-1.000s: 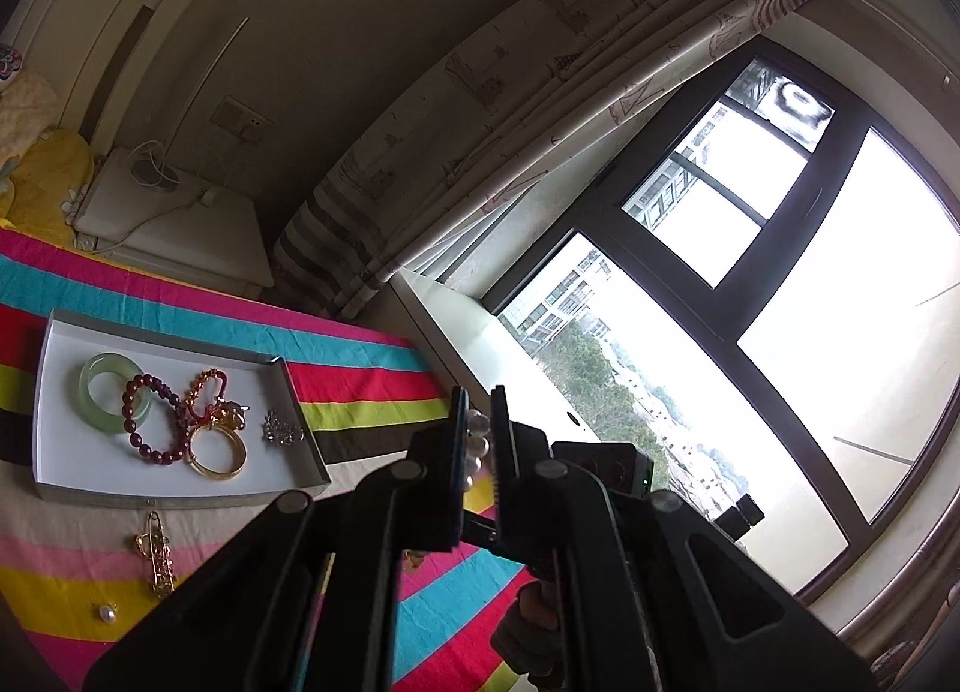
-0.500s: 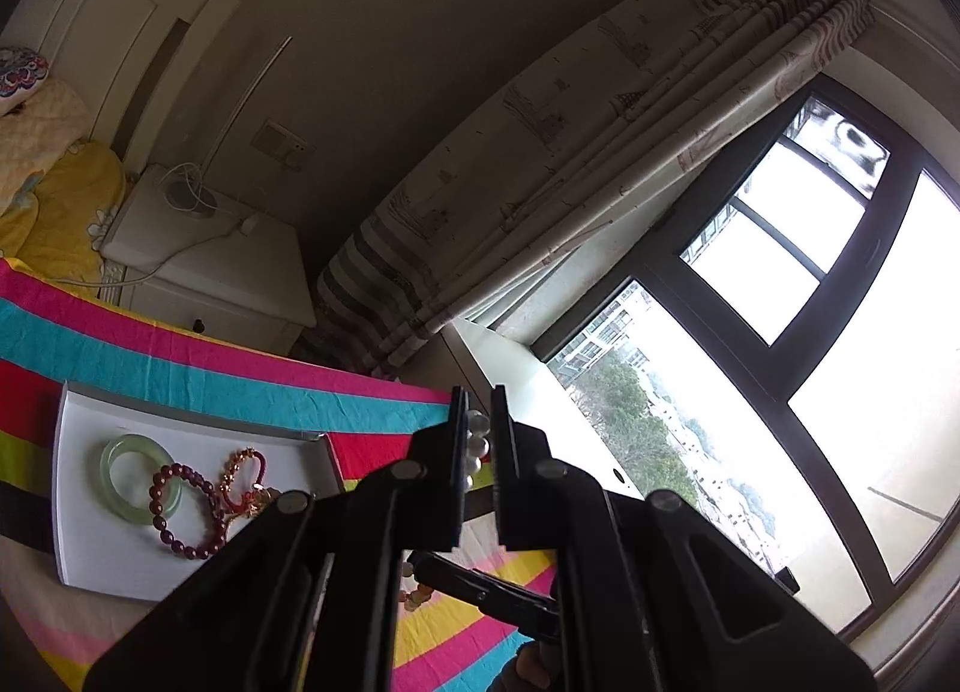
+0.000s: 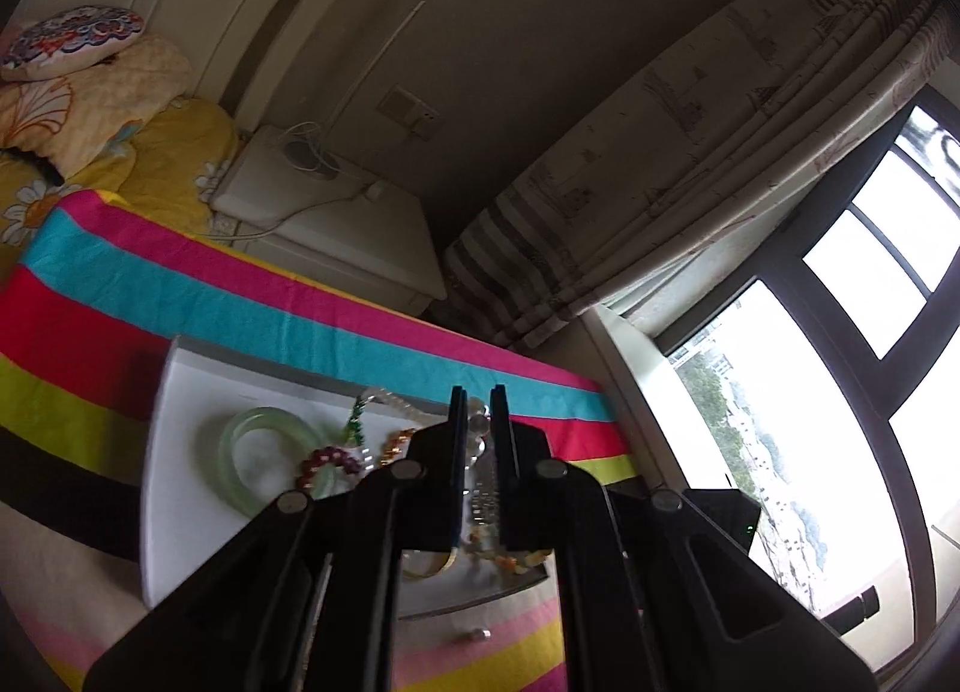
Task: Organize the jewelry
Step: 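Lift the bracelet and pearl necklace into the tray and open both tools, then move both tools back toward the gold brooch pin and gold ring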
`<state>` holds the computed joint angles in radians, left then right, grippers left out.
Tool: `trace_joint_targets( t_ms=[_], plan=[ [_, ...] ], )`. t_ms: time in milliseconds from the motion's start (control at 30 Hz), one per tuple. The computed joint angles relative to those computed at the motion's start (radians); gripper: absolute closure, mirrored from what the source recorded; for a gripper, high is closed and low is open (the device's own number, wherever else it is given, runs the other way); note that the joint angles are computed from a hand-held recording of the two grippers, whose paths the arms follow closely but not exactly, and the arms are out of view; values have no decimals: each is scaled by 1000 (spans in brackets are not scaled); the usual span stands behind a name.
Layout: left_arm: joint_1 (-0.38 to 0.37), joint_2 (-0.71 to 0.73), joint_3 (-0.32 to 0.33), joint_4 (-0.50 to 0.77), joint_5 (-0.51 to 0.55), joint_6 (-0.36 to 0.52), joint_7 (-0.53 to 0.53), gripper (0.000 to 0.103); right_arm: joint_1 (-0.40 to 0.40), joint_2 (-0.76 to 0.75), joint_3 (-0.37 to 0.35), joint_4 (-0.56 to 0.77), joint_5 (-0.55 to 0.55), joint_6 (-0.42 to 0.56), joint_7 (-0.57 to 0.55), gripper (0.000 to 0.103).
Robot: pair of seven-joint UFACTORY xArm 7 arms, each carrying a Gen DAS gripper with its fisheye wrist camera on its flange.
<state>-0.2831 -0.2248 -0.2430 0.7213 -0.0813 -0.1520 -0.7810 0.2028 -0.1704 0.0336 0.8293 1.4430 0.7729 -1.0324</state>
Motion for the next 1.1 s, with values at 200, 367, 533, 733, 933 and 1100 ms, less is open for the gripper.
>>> trace_joint_targets(
  t_ms=[200,367,533,733,933,1100],
  plan=[
    [305,-67,-221,-108,52,61,-84,96,14,24,25,5,-23,-90,5,91],
    [372,-75,-256,-177,128,71,-148,96,34,31,42,0,-68,-161,18,91],
    [471,-83,-366,-199,171,79,-233,64,55,23,54,-10,-111,-234,50,86],
    [488,-125,-401,-238,169,35,-293,34,75,-8,34,-31,-104,-265,43,86],
    [528,-333,-535,-241,205,200,-399,13,81,-114,6,-81,-92,-215,18,68],
    [471,-535,-628,-209,288,501,-483,3,110,-273,-7,-188,-100,-201,-46,31]
  ],
)
